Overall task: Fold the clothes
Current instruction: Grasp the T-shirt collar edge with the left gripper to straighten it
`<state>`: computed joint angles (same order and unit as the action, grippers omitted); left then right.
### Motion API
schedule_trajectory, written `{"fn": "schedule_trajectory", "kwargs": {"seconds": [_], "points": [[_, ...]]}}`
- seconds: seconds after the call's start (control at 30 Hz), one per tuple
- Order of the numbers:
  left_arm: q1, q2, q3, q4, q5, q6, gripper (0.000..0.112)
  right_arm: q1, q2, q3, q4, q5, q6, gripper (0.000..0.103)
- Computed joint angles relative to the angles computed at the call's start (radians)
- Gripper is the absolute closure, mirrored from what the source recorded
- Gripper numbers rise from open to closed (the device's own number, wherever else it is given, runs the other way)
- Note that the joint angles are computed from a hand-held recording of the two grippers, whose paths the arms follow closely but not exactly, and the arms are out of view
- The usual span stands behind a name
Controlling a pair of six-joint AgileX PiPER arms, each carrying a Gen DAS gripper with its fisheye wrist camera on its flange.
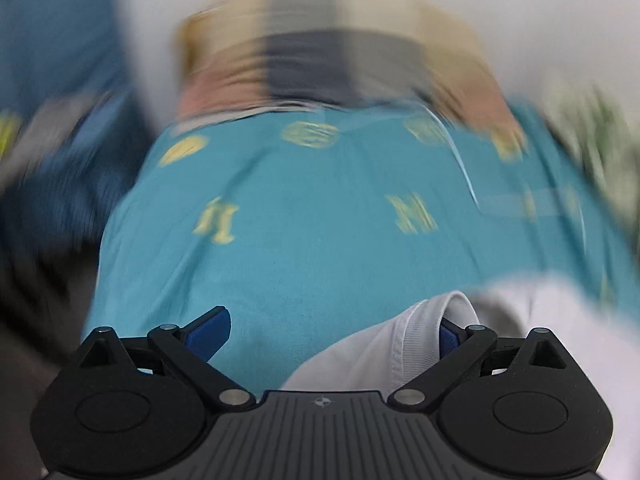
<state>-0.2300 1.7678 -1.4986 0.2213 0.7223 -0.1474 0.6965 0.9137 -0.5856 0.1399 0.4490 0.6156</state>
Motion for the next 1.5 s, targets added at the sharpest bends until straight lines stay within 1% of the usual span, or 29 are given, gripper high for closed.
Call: {"fn": "schedule_trajectory", "kwargs": {"seconds": [0.07,0.13,0.17,0.27,0.3,0.37,0.43,0.5,0.53,0.67,0.7,0.73,0.77,0.83,0.87,0.9,1.0,1.07,1.13,1.17,1.2,1.23,1.27,1.3,1.33,1.4,1.43,1.47,1.5], "points": [[-0.074,0.032,-0.023,0.102,0.063,0.131,0.012,-0.021,0.0,0.006,0.06,-0.002,-0.059,0.01],[-0.156,0.038,0.003,0.263,0.09,0.211,0.012,-0.043,0.001,0.011,0.122,-0.002,-0.121,0.01],[-0.188,0.033,0.026,0.333,0.094,0.221,0.012,-0.055,0.001,0.014,0.154,-0.001,-0.151,0.01],[-0.249,0.004,0.07,0.423,0.106,0.248,0.012,-0.089,-0.009,0.017,0.227,0.014,-0.209,0.01],[-0.261,-0.007,0.075,0.427,0.111,0.262,0.012,-0.096,-0.013,0.016,0.238,0.02,-0.217,0.01],[-0.251,-0.039,0.056,0.342,0.12,0.308,0.012,-0.093,-0.023,0.011,0.228,0.028,-0.202,0.01],[-0.219,-0.071,0.012,0.204,0.133,0.373,0.012,-0.088,-0.033,0.009,0.219,0.032,-0.192,0.01],[-0.165,-0.1,-0.034,0.019,0.147,0.467,0.012,-0.087,-0.046,0.008,0.221,0.04,-0.189,0.01],[-0.134,-0.123,-0.041,-0.081,0.142,0.496,0.012,-0.09,-0.053,0.008,0.23,0.043,-0.196,0.01],[0.032,-0.19,-0.021,-0.481,0.109,0.545,0.013,-0.111,-0.058,0.01,0.26,0.052,-0.227,0.01],[0.074,-0.195,0.006,-0.557,0.08,0.548,0.015,-0.12,-0.053,0.012,0.281,0.052,-0.246,0.01],[0.102,-0.196,0.029,-0.593,0.053,0.531,0.019,-0.129,-0.049,0.014,0.301,0.051,-0.265,0.01],[0.122,-0.172,0.031,-0.59,0.033,0.499,0.022,-0.138,-0.045,0.016,0.324,0.052,-0.287,0.01],[0.133,-0.117,0.013,-0.516,0.023,0.402,0.036,-0.158,-0.031,0.02,0.386,0.052,-0.346,0.01],[0.147,-0.097,0.012,-0.522,0.023,0.401,0.038,-0.16,-0.025,0.023,0.405,0.049,-0.366,0.01],[0.167,-0.085,0.022,-0.568,0.024,0.439,0.04,-0.158,-0.017,0.024,0.413,0.046,-0.375,0.01],[0.228,-0.044,0.044,-0.72,0.041,0.572,0.04,-0.161,0.009,0.027,0.433,0.035,-0.408,0.01],[0.256,-0.024,0.049,-0.827,0.074,0.676,0.04,-0.17,0.027,0.032,0.468,0.027,-0.447,0.01],[0.271,-0.008,0.054,-0.887,0.112,0.754,0.041,-0.174,0.042,0.034,0.493,0.019,-0.476,0.01],[0.271,-0.006,0.058,-0.888,0.122,0.774,0.042,-0.171,0.046,0.034,0.492,0.014,-0.479,0.009],[0.271,-0.006,0.067,-0.89,0.124,0.79,0.06,-0.17,0.047,0.032,0.489,0.013,-0.481,0.009],[0.271,-0.012,0.084,-0.893,0.111,0.798,0.097,-0.168,0.048,0.031,0.486,0.012,-0.483,0.009],[0.272,-0.018,0.1,-0.897,0.099,0.806,0.108,-0.166,0.049,0.03,0.483,0.011,-0.485,0.009],[0.272,-0.023,0.116,-0.901,0.086,0.813,0.109,-0.163,0.049,0.031,0.481,0.007,-0.484,0.009],[0.281,-0.036,0.142,-0.936,0.067,0.843,0.109,-0.162,0.048,0.032,0.48,0.005,-0.484,0.009],[0.322,-0.087,0.214,-1.094,0.024,0.955,0.109,-0.16,0.045,0.033,0.475,0.002,-0.479,0.009],[0.339,-0.108,0.237,-1.151,0.005,0.989,0.109,-0.158,0.044,0.033,0.469,0.002,-0.473,0.009],[0.35,-0.125,0.247,-1.168,-0.025,0.991,0.109,-0.152,0.043,0.033,0.455,-0.001,-0.455,0.009],[0.353,-0.143,0.252,-1.145,-0.065,0.965,0.109,-0.146,0.041,0.032,0.442,-0.004,-0.437,0.009]]}}
